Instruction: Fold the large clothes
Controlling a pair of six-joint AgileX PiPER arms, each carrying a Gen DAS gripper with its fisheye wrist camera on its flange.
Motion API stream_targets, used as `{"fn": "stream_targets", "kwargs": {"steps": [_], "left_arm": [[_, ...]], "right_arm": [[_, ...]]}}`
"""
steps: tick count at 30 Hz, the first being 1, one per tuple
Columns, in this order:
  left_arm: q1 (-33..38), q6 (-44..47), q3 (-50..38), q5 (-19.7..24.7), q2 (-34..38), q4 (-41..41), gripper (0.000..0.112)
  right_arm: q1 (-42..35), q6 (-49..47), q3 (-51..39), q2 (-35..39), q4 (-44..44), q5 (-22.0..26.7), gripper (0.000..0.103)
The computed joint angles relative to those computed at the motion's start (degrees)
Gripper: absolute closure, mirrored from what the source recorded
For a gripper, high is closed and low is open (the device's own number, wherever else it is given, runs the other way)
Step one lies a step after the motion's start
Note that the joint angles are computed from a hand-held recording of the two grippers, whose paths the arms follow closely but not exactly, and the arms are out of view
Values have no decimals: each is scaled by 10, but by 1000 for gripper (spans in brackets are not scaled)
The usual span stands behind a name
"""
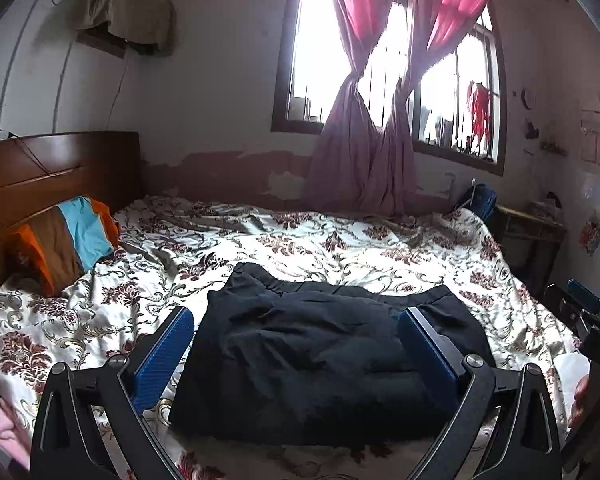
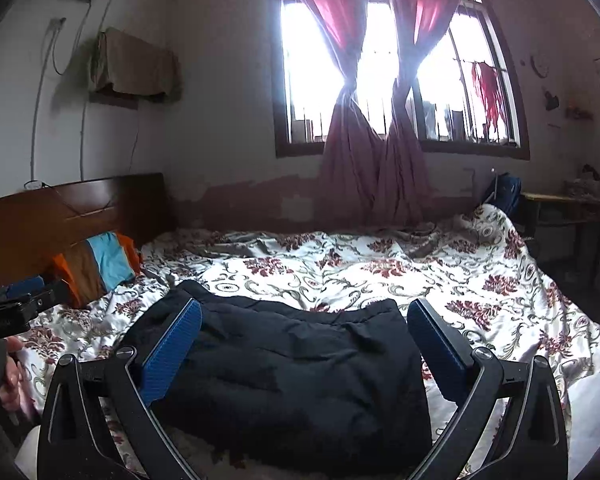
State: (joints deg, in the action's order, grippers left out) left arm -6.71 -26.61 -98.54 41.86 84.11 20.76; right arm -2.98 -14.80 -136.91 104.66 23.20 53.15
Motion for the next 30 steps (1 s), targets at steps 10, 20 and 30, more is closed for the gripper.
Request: {"fn": "stream_targets", "kwargs": {"steps": [10,20,30], "left_arm": [[-89,-114,96,11,-85,157,10],[-173,-216,174,47,-148,282,10],[-205,-247,212,80,-190,310,10]], "right_arm": [[12,-22,217,-140,28,-81,2],[32,-36,336,-229,10,-132,2],[38,-27,383,-268,0,-139,2]]}}
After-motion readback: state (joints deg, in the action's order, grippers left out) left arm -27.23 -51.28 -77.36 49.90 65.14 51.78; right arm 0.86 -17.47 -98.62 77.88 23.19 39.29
